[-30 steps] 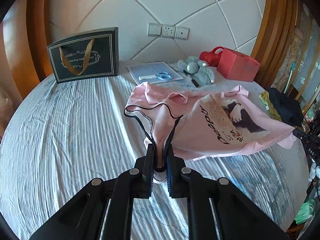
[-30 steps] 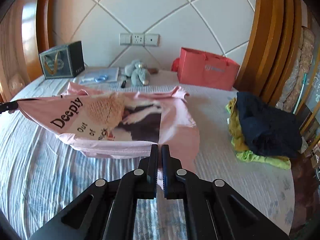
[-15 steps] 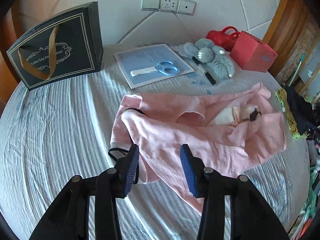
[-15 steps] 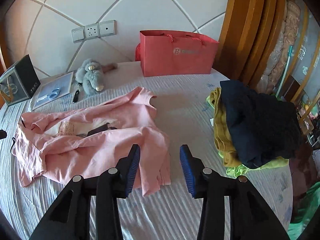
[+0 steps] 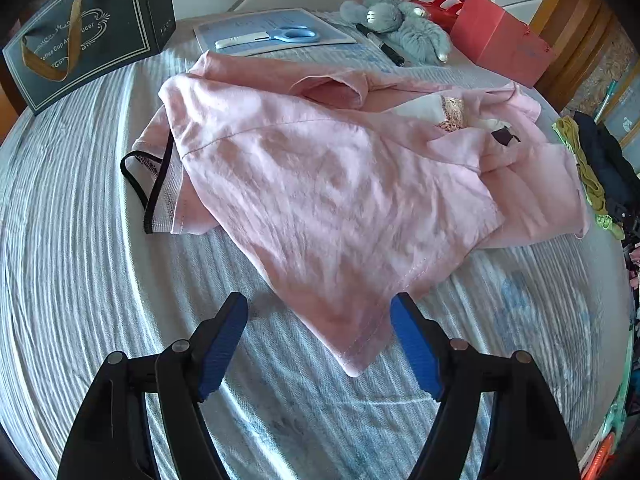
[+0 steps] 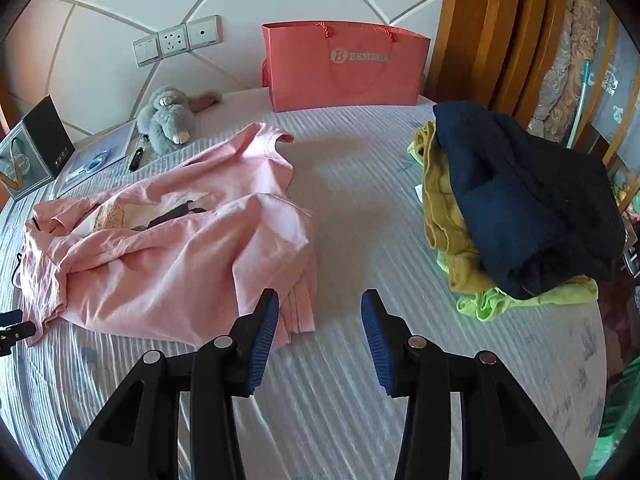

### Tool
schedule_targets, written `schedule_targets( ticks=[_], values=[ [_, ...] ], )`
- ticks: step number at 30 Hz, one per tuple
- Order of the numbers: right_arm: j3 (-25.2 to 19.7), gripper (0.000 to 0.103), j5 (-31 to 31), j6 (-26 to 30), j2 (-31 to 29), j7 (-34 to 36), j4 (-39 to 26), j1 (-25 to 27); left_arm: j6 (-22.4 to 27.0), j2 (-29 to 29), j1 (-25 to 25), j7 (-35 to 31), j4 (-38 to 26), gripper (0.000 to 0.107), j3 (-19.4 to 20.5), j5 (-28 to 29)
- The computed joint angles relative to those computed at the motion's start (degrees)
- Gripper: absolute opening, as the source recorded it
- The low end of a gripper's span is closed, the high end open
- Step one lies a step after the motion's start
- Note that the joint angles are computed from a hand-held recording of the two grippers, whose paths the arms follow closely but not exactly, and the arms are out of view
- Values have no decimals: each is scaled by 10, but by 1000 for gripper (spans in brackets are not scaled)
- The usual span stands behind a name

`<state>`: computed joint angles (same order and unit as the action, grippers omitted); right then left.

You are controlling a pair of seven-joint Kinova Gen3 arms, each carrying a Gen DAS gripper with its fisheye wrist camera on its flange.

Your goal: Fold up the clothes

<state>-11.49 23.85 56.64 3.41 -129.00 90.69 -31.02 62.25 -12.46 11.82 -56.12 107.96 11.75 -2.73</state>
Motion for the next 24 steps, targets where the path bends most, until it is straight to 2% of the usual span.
schedule_targets(
  ticks=[4, 6, 9, 10, 11, 12, 13, 14, 17, 20, 24],
  values=[
    [12, 43, -54, -23, 42, 71, -40, 20, 19, 21, 3, 47, -21, 75, 25, -28],
    [19, 53, -74, -19, 69, 101, -66, 23, 32, 34, 12, 74, -33, 75, 37, -50],
    [31, 55, -93, -8, 107, 131, -99, 22, 49, 53, 33, 105, -50, 75, 46, -82],
    [29, 55, -96, -2, 118, 136, -110, 25, 49, 56, 39, 110, -54, 70, 45, -87],
    [38, 53, -99, 13, 131, 144, -122, 17, 50, 58, 45, 116, -57, 54, 44, -93],
    [40, 28, -99, 33, 144, 150, -138, 15, 52, 60, 49, 120, -61, 38, 42, -96],
    [51, 13, -102, 46, 156, 158, -148, 6, 58, 62, 51, 120, -67, 3, 36, -92],
    [52, 6, -99, 49, 157, 157, -149, 3, 62, 61, 51, 118, -73, 3, 30, -89],
    [52, 5, -70, 19, 117, 146, -114, -17, 61, 31, 48, 97, -78, 3, 15, -77],
    [40, 5, -51, -17, 44, 122, -60, -26, 85, -19, 39, 68, -90, 3, 13, -80],
    [-1, 5, -18, -13, -51, 63, -8, -26, 119, -99, 22, 5, -98, 3, -13, -59]
  ],
)
